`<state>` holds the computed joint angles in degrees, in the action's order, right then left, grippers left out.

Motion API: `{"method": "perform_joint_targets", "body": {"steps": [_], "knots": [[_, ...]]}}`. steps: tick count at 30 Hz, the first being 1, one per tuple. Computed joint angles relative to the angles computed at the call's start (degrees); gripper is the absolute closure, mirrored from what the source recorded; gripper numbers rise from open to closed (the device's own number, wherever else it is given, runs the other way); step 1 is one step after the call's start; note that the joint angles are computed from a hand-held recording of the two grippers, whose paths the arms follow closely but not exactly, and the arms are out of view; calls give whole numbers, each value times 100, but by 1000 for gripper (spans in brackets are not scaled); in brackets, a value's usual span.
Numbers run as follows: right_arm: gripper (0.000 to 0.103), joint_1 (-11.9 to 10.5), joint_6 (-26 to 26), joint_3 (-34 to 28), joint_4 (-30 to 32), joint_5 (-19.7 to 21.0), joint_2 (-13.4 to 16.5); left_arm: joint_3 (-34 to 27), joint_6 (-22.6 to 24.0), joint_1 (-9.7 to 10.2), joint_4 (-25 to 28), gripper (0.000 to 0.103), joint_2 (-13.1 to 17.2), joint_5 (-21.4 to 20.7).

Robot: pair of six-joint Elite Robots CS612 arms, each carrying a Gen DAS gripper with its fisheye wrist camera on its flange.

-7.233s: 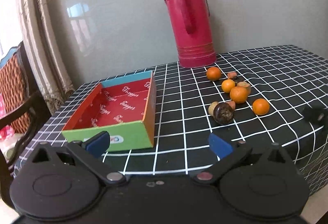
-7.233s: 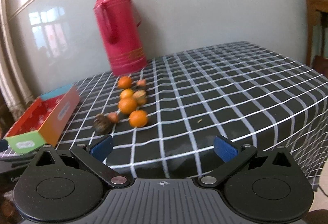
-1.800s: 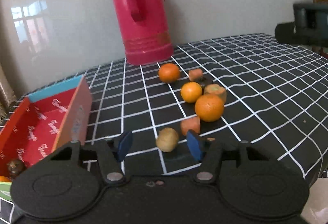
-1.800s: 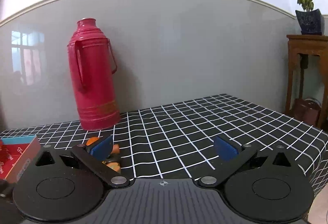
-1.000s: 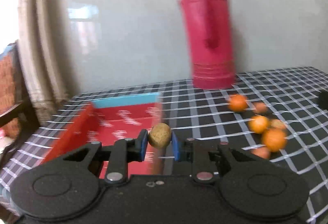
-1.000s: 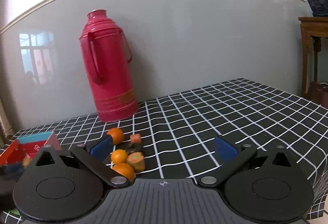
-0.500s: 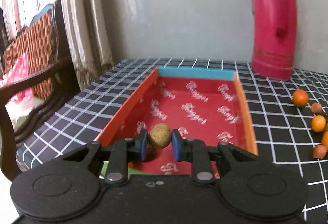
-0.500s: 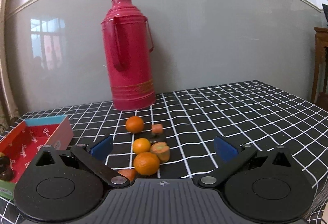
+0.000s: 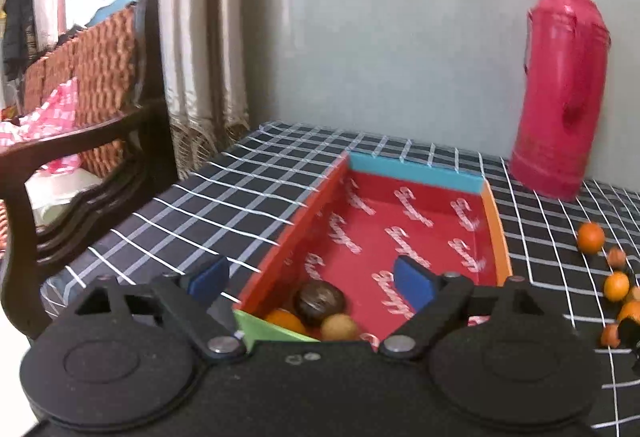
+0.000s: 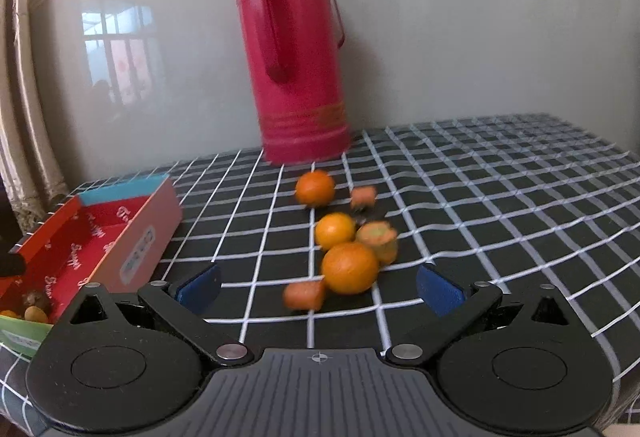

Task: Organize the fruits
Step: 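Grasp the orange carrot piece with the right gripper, then carry the carrot piece into the box and open the right gripper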

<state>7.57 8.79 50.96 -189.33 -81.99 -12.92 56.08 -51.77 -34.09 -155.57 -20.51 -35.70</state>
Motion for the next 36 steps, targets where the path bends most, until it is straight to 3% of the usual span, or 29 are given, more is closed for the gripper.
{"method": "perform_joint_targets", "body": {"steps": [5,7,12,16,20,21,29,36], "knots": [[2,29,99,-206,366,34,87,225,-346,22,122,18,-128,339],[25,55,25,-291,397,-33,131,309,-462,44,168,18,-179,354],[29,86,64,-531,797,-97,235,495,-680,81,195,18,-289,307],[51,104,-10,-678,839,-173,318,598,-774,96,189,18,-343,322],[63,108,-21,-779,865,-190,378,637,-857,104,229,17,-366,339],[77,104,-17,-781,865,-179,381,646,-893,106,252,17,-373,338],[80,26,174,-700,669,508,338,735,-1427,129,618,16,-461,370],[80,-42,236,-725,-472,1951,426,792,-1812,156,1042,15,-527,354]]}}
